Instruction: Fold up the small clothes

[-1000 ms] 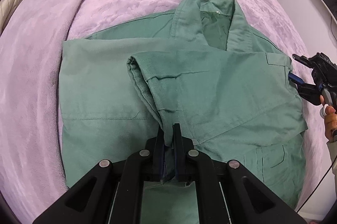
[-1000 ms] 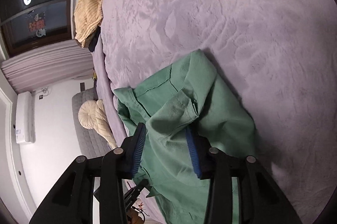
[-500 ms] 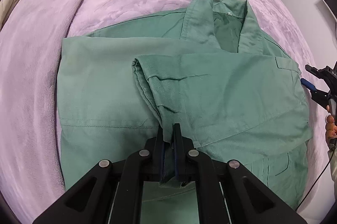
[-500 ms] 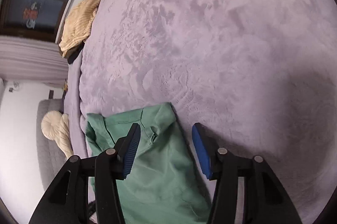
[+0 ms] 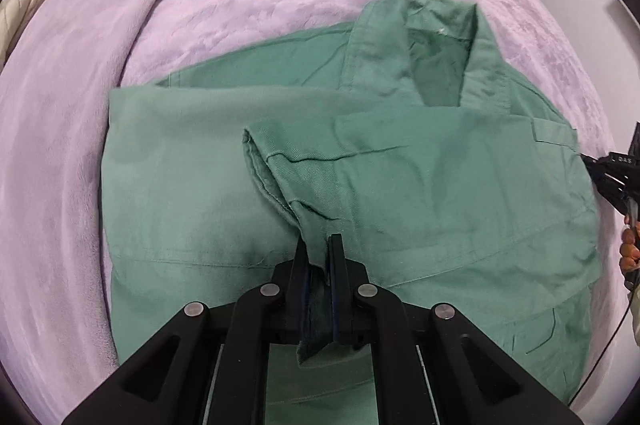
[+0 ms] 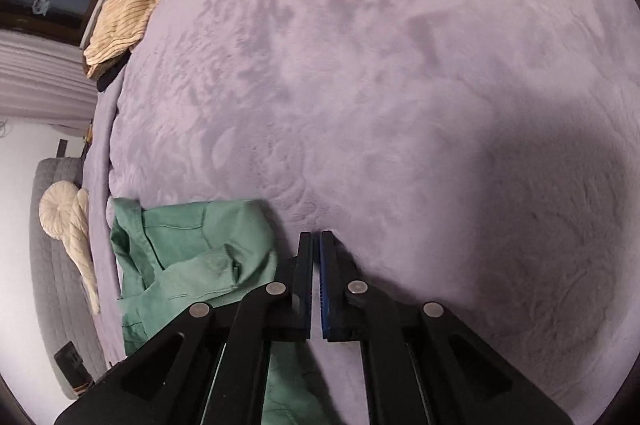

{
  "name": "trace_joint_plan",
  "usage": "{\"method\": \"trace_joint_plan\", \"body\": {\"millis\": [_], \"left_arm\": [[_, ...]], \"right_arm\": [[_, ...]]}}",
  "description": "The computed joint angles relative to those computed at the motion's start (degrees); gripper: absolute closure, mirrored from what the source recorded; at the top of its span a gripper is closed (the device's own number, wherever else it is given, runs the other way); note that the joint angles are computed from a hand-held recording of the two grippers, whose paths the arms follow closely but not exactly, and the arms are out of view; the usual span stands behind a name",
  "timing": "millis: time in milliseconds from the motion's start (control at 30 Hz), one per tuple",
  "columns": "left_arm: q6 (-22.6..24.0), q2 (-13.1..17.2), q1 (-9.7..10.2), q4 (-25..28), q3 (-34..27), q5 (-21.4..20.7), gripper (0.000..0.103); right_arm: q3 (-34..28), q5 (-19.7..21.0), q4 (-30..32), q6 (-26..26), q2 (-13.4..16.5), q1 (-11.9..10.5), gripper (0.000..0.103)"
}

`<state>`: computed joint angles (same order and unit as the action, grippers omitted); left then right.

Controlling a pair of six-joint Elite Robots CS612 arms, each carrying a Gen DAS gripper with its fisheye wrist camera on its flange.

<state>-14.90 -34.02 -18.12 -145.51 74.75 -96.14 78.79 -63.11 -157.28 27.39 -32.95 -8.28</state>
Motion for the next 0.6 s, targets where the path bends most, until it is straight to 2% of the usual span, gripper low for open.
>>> {"method": "trace_joint_plan", "body": {"millis": [67,100,133,167,200,233,267,333,400,433,467,500,600], "left_arm": [[-0.62,0.06,0.37,-0.35,0.42,-1.15,0.095],[-0.33,-0.15,0.4,-0.63,0.73,-1.26,0.095],[0.15,-0.37,0.4,-0.58,0.93,-1.26,0.095],[0.56,-0.51,0.43,-0.56,1.06,-1.31,0.095],[1.11,-0.68,0.45,-0.38,1.15,-1.43,0.095],[1.5,-0.75,0.46,-0.13,1.14,-1.55,0.095],[1.82,-0.78,0.51,0.17,1.1,-1.79,0.095],[2.06,-0.61,0.58,0.6,0.9,-2.25,0.095],[2.45,-0.23,0.66,1.56,0.35,-2.33,0.095],[2.88,-0.08,0.62,2.08,0.0,-2.19,0.095],[4.0,-0.09,0.6,2.45,-0.17,-1.87,0.09],[5.3,-0.44,0.54,2.22,0.24,-0.65,0.086],[7.18,-2.0,0.49,1.25,2.05,6.38,0.085]], "right_arm": [[2.34,1.19,-3.37,2.79,-0.92,-0.54,0.1],[3.49,1.97,-4.69,3.45,-1.55,-0.74,0.095],[4.46,2.83,-4.55,3.16,-2.32,-0.79,0.094],[5.65,4.42,-3.95,1.85,-3.28,-0.89,0.078],[6.99,5.3,-3.85,0.63,-4.21,-0.76,0.043],[8.46,5.48,-3.55,-0.91,-5.27,-0.52,0.025],[9.93,5.76,-3.13,-2.87,-6.36,-0.26,0.015],[11.39,6.35,-0.42,-6.61,-7.48,0.55,0.021],[11.31,1.48,5.13,-10.86,-8.0,2.07,0.05],[10.68,-2.28,8.13,-12.71,-7.77,2.94,0.056],[10.45,-5.57,8.88,-13.99,-7.46,3.62,0.064],[10.75,-6.8,7.73,-14.57,-7.26,3.83,0.065],[11.42,-7.76,5.79,-13.42,-7.41,3.9,0.066]]}}
